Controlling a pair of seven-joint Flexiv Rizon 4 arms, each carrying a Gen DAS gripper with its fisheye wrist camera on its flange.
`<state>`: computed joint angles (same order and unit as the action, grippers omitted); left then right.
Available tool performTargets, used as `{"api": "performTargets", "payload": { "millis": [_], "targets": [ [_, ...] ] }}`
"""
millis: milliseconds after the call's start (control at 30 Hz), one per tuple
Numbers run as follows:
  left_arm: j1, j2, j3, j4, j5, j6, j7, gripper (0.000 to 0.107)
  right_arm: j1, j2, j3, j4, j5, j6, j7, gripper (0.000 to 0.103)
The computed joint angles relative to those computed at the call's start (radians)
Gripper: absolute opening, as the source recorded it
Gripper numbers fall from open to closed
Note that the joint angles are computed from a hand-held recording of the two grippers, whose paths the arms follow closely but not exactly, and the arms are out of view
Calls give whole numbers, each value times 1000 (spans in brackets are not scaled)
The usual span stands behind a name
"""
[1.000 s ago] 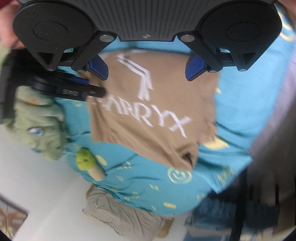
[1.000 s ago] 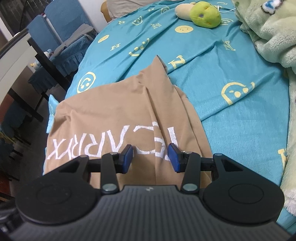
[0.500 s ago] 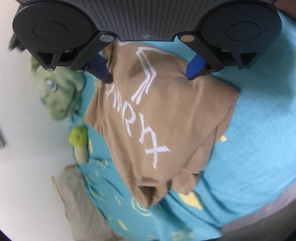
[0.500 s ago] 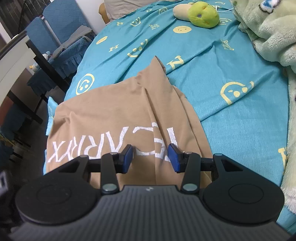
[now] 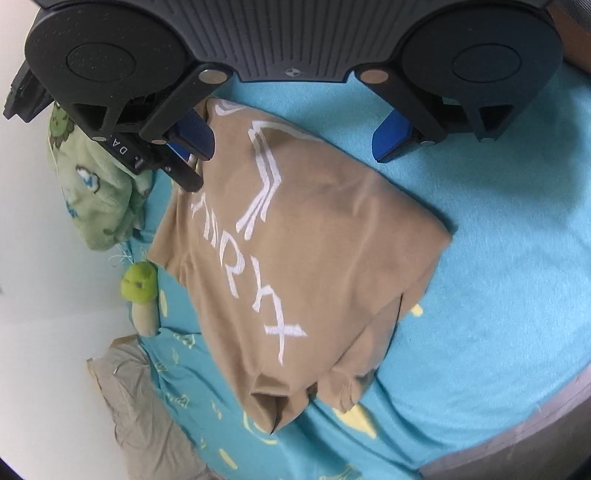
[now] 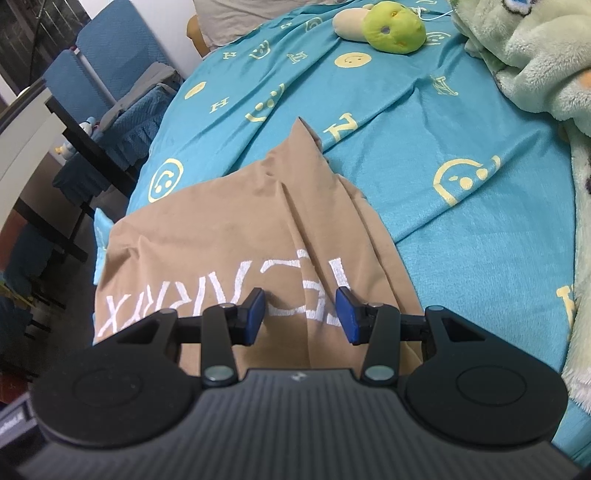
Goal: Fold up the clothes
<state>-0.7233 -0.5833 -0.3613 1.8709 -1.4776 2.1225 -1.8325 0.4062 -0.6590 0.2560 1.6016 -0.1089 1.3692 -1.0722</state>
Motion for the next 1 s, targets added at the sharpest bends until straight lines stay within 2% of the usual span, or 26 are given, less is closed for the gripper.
{"api": "performTargets", "payload": {
  "millis": [133, 233, 367, 400, 500, 600, 700, 833, 900, 1000],
  "targets": [
    [0, -17, 52, 52, 166, 44, -232, 94, 3, -2, -5, -2, 6, 3, 14, 45],
    [-3, -30, 86, 71, 243, 78, -349, 96, 0, -3, -3, -2, 16, 13, 29, 45],
    [-51, -53, 116, 35, 207, 158, -307, 90, -18, -5, 17, -2, 38, 28, 37, 45],
    [-50, -60, 118, 35, 243, 194, -325, 90, -19, -4, 17, 0, 42, 32, 44, 45],
    [-24, -79, 129, 71, 438, 325, -478, 90, -16, -2, 10, 2, 48, 39, 67, 45],
    [-6, -97, 132, 68, 529, 392, -503, 90, -16, -4, 9, 1, 46, 39, 80, 45],
    [-6, -84, 108, 55, 440, 318, -425, 91, -19, -8, 12, -5, 47, 34, 90, 45],
    [25, -61, 73, 97, 380, 210, -530, 90, -23, -11, 17, -10, 48, 29, 94, 45],
    [-6, -59, 90, 71, 256, 146, -456, 76, -23, -12, 17, -11, 47, 28, 95, 45],
    [-26, -73, 102, 36, 202, 161, -411, 80, -24, -13, 17, -11, 47, 30, 96, 45]
  ]
}}
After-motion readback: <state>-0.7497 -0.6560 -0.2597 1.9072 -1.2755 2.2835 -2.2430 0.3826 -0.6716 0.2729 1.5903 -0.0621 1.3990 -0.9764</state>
